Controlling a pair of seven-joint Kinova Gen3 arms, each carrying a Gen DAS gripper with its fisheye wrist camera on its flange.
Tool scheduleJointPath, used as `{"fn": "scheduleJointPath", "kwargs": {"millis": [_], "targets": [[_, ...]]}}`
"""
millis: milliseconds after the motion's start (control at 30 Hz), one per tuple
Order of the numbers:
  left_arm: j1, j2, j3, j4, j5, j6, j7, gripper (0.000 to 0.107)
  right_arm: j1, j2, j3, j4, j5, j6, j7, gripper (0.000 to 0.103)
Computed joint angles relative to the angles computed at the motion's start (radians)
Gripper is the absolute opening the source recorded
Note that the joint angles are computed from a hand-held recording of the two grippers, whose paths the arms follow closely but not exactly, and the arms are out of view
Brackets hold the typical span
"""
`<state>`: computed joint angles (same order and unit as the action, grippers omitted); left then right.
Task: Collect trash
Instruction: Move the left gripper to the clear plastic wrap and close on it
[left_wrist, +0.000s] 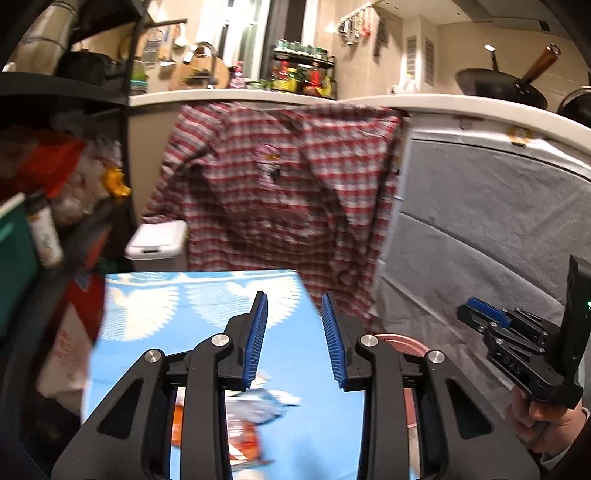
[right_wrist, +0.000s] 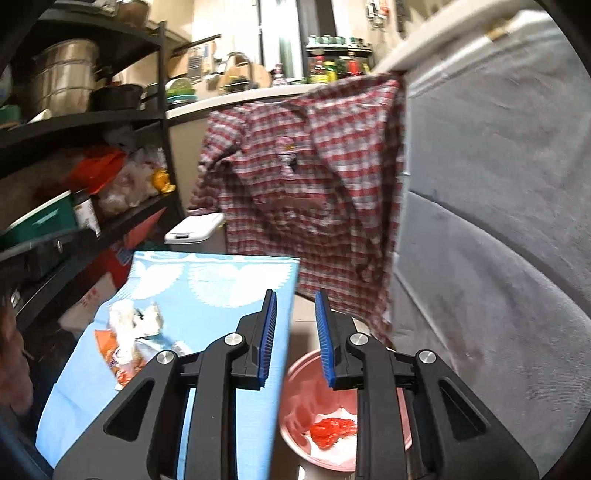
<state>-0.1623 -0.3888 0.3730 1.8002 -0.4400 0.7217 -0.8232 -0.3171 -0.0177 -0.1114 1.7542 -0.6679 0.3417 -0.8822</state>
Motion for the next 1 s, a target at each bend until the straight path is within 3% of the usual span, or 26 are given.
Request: {"fn": "scheduleJointPath", "kwargs": {"millis": [167,500,667,900,1000], "targets": [[0.010,-0.063,-0.099,0.034,0.037,0.034,-0.079,0.027,-0.025,-0.008,-0.008,0.011,-0.057,-0.002,0.058,0.022],[-0.010,-0.126,-0.265,0.176,0.183,-0.014,-0.197,0.025,-0.039,0.034,-0.045,-0.019,-0.145,0.068,0.141,0.011],[0.020,-0.117,-0.391,0.216,0.280,-0.040,-0.293,0.025,-0.047,0.078,-0.082,-0.054,-0.108,0.091,0.104,0.011],[0.031,-0.073,-0.463,0.257,0.372,-0.089,-0.416,0.025,-0.052,0.146,-0.135,-0.109,-0.044,0.101,0.051,0.011],[0.016,-0.056,-0.463,0.262,0.390,-0.099,-0.452,0.025,-0.058,0.176,-0.158,-0.128,-0.009,0.097,0.031,0.011]]}}
